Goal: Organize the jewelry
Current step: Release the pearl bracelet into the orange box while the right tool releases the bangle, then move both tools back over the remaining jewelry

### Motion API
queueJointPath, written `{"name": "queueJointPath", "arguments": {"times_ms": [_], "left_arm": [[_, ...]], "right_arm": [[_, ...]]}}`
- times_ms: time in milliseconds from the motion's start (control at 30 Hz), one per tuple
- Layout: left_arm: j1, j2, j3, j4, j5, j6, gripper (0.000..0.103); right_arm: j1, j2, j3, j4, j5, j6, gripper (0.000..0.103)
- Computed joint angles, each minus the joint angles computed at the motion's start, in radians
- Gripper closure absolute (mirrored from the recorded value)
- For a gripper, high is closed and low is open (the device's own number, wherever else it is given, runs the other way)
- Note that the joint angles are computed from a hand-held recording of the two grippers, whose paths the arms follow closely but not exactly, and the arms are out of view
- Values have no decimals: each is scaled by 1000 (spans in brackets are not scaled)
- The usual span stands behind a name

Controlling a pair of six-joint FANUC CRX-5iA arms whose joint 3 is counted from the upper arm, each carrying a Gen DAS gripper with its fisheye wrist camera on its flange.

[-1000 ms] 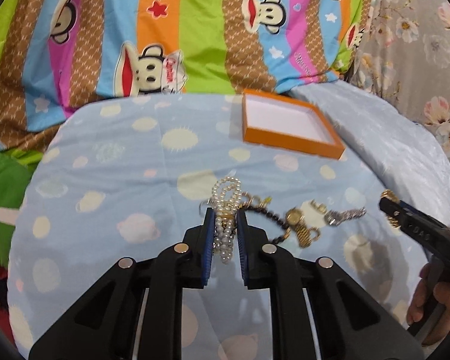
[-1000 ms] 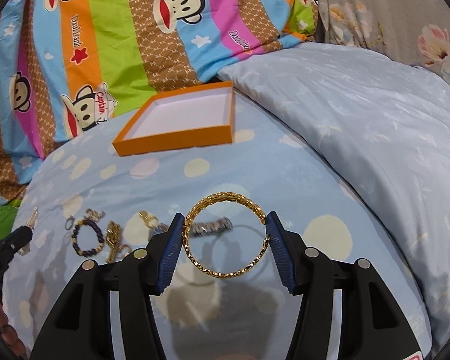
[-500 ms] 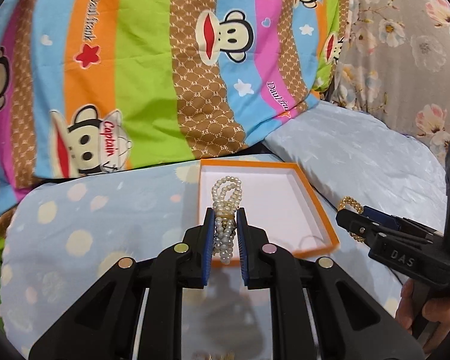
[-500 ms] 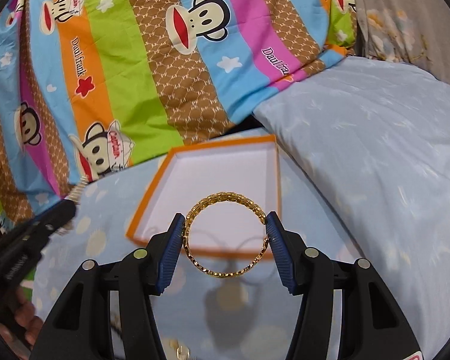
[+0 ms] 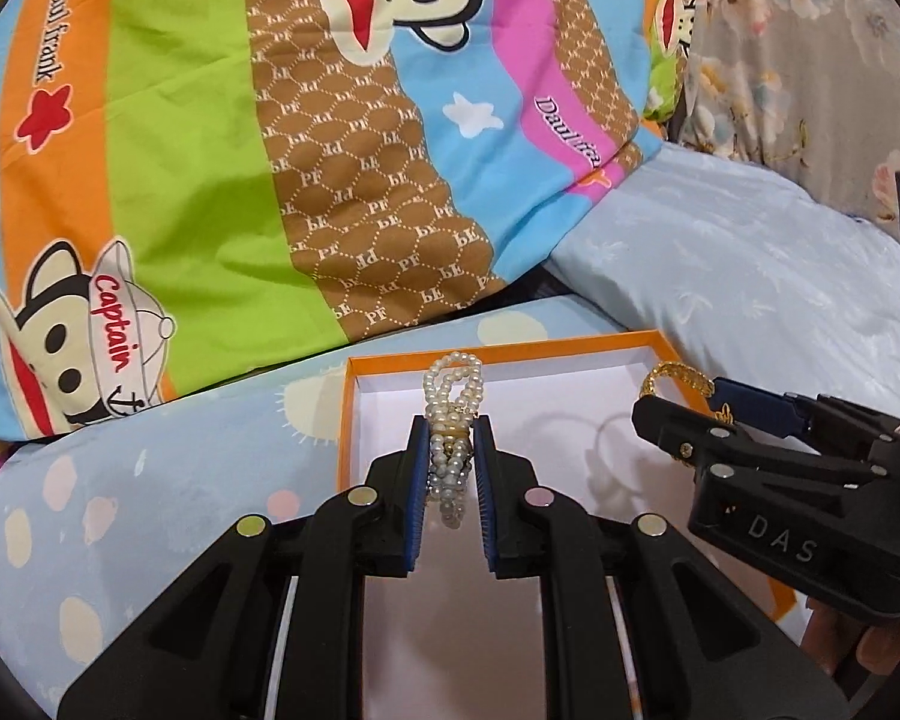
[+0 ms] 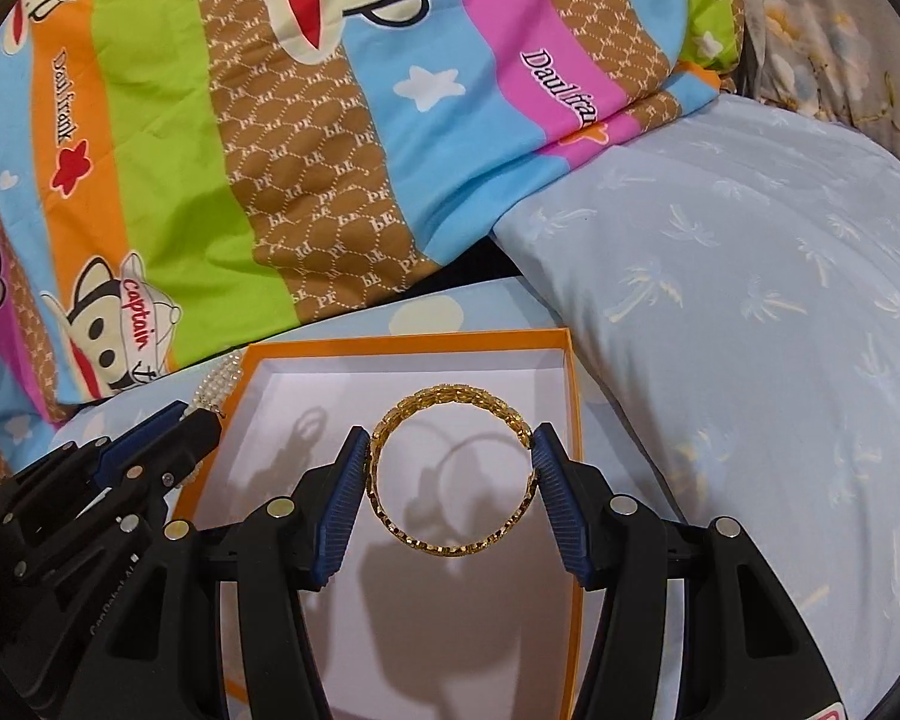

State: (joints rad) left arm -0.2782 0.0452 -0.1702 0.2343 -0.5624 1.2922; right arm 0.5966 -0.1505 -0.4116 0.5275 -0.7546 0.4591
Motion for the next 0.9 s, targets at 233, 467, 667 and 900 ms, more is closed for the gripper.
{"name": "queueJointPath", "arguments": {"times_ms": [233, 467, 667, 900], "left_arm": [[9, 12, -6, -7, 37, 29, 60], [64, -130, -121, 63, 48, -17, 56], [121, -345, -272, 69, 4, -69, 53], [172, -568, -432, 91, -101, -101, 53]], "right_arm": [[-2, -2, -41, 111, 12, -67, 39], [71, -179, -162, 196, -22, -173, 37], [264, -388, -295, 201, -180, -292, 37], [645, -545, -410, 255, -498, -535, 37]]}}
